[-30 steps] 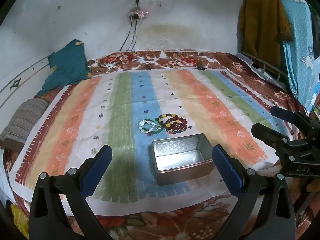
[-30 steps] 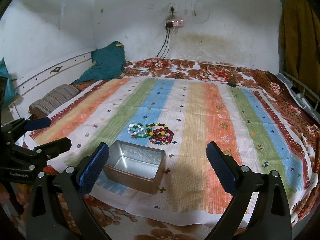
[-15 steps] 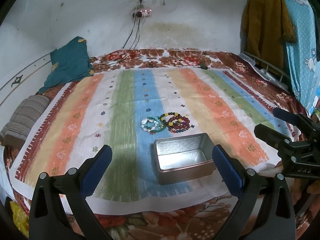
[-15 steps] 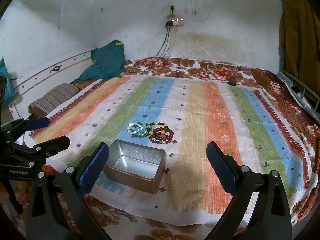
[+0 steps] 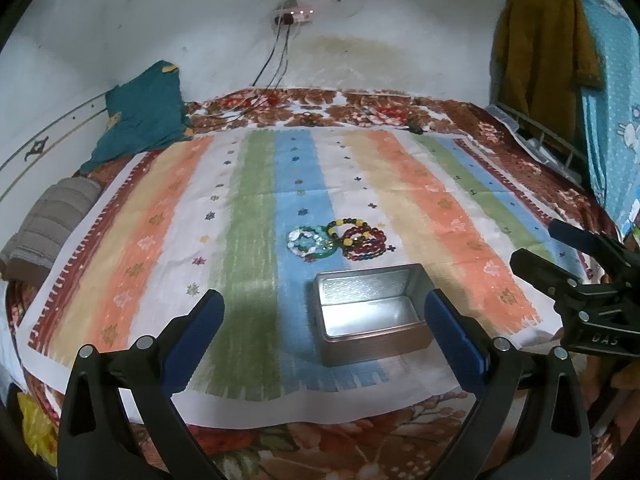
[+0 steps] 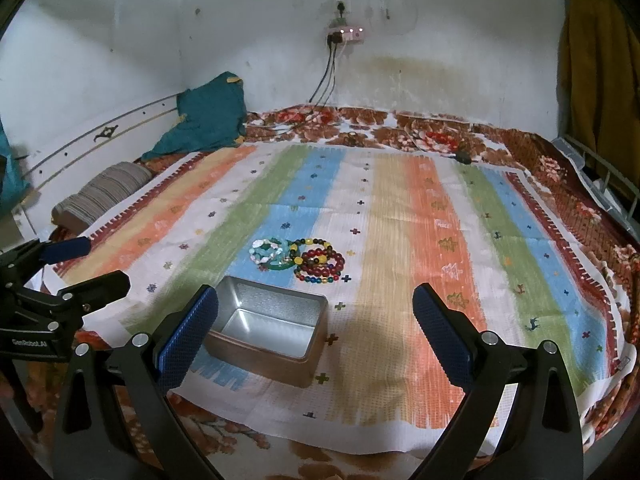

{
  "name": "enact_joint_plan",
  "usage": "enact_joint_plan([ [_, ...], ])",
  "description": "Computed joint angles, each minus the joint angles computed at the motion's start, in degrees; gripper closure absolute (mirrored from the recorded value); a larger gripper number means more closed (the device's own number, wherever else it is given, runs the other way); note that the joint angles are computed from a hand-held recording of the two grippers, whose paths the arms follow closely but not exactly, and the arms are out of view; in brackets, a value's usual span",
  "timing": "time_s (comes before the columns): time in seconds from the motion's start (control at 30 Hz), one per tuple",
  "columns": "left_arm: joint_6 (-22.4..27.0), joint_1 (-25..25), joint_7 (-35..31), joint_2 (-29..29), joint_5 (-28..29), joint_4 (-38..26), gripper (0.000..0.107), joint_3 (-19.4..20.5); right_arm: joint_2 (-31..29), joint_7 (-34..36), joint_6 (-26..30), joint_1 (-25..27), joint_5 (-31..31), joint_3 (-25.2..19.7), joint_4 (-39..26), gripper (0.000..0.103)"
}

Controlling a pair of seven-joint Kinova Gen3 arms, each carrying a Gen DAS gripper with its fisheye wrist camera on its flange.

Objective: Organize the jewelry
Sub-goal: 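Move both tools toward the bracelet pile beside the silver tin, then lower both tools over the bracelets, fingers open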

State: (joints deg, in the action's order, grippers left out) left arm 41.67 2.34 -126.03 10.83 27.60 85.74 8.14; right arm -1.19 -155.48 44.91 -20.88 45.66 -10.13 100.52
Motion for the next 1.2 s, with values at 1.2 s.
enact_joint_plan([
  [1.2, 8.0, 4.8, 15.3, 8.7, -14.5, -13.6, 0.010, -0.7, 4.1, 9.0, 0.4, 1.0, -7.3, 3.5, -6.4, 0.004],
])
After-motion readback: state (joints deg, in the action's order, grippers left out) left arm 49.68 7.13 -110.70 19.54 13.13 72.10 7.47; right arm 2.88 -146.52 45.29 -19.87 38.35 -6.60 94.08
